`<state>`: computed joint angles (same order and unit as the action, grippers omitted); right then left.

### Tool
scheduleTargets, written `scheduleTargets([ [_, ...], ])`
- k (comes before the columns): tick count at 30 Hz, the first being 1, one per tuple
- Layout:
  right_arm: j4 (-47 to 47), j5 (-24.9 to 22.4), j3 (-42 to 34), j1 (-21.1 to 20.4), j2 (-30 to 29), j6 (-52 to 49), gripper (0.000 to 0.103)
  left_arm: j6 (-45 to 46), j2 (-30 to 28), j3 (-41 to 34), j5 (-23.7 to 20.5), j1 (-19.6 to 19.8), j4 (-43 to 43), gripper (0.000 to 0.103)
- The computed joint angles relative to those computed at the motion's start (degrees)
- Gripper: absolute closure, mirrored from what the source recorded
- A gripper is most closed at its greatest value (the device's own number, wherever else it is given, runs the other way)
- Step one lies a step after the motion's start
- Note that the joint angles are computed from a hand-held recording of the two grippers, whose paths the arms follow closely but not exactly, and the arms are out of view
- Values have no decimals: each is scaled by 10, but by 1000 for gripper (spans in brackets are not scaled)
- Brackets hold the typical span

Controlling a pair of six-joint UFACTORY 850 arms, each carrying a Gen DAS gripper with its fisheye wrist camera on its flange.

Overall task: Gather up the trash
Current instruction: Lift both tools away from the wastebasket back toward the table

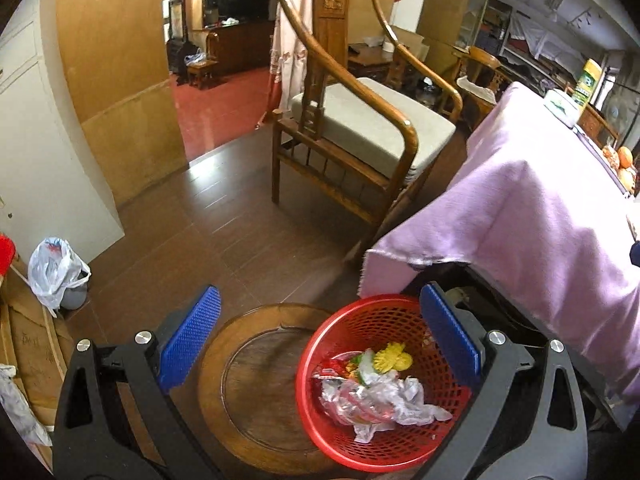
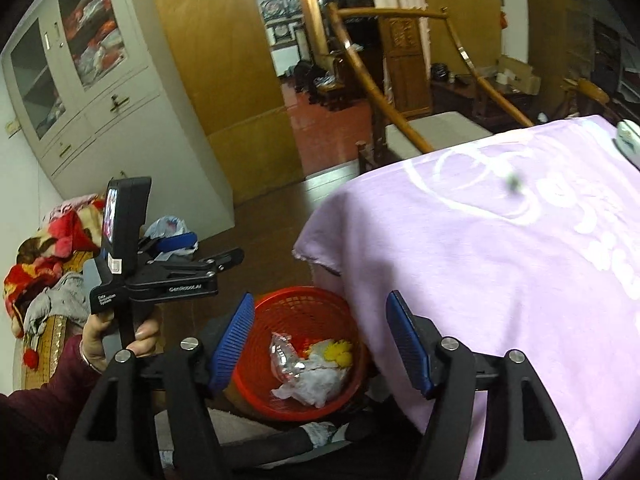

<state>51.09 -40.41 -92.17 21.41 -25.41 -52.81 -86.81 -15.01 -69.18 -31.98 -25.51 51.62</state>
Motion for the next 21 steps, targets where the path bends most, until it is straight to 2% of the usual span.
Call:
scheduleTargets([
  [10, 121, 56, 108, -69, 87, -92, 25, 49, -30, -72, -30, -49, 6, 7],
  [14, 197, 76, 166, -111, 135, -160, 20, 70, -47, -111, -47, -78, 11, 7],
  [21, 341, 85, 260, -198, 206, -290, 13, 143, -97, -205, -47, -124, -21, 7],
])
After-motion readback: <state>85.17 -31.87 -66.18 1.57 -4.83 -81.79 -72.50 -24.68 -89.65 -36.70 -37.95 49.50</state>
